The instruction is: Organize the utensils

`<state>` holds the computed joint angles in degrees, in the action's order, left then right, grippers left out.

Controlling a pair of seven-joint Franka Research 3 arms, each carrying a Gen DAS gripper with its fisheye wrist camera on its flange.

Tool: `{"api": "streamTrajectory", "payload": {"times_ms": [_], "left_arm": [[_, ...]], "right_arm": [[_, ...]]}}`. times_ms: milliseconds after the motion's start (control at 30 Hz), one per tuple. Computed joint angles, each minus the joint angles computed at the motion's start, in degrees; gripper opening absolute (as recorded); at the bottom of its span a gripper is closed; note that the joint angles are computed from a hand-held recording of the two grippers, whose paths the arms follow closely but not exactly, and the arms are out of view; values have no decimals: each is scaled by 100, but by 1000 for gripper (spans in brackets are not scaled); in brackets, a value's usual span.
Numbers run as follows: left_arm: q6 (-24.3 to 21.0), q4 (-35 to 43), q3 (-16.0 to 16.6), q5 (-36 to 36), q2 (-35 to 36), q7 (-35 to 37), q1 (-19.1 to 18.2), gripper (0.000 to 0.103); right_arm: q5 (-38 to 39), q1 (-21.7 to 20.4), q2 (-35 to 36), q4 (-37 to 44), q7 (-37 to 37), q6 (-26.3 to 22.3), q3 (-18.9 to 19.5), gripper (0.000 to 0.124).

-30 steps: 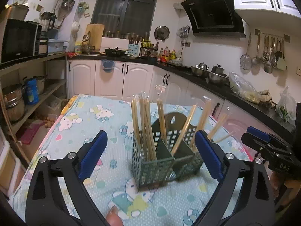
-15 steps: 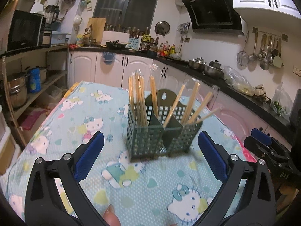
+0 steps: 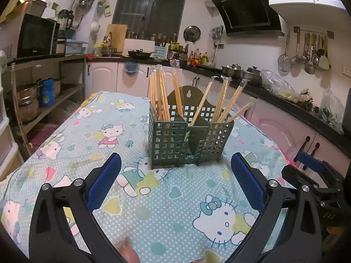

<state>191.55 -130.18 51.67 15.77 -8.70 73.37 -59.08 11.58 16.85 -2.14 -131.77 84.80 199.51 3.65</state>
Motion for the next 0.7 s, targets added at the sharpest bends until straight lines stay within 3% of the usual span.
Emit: {"api": "streamTrajectory", "payload": {"times_ms": [133,333,433,500,633,700], "left_arm": [[282,-162,-652,-9,137,-154,701,92],[544,-330,-2177,-568,289,226,2172,92],[609,-350,-2259,-327,338,-14,2329,92],[596,-325,-2065,157,366,-456,2241,92],[534,-376,-2564,-54,399,-300,2704,92],[517,-374,-2617,140,400,-494,2799,92]], "right_arm": [[232,3,94,-93,-266,314,68,95],[599,76,191,-71,-608,335,147,95],[985,155,253,-55,-959,434,194,95],[1413,236,286,-31,-1339,504,228,95],[1700,298,326,-8,-1490,504,224,95],[1739,302,334,-2,-1492,497,213,96]]}}
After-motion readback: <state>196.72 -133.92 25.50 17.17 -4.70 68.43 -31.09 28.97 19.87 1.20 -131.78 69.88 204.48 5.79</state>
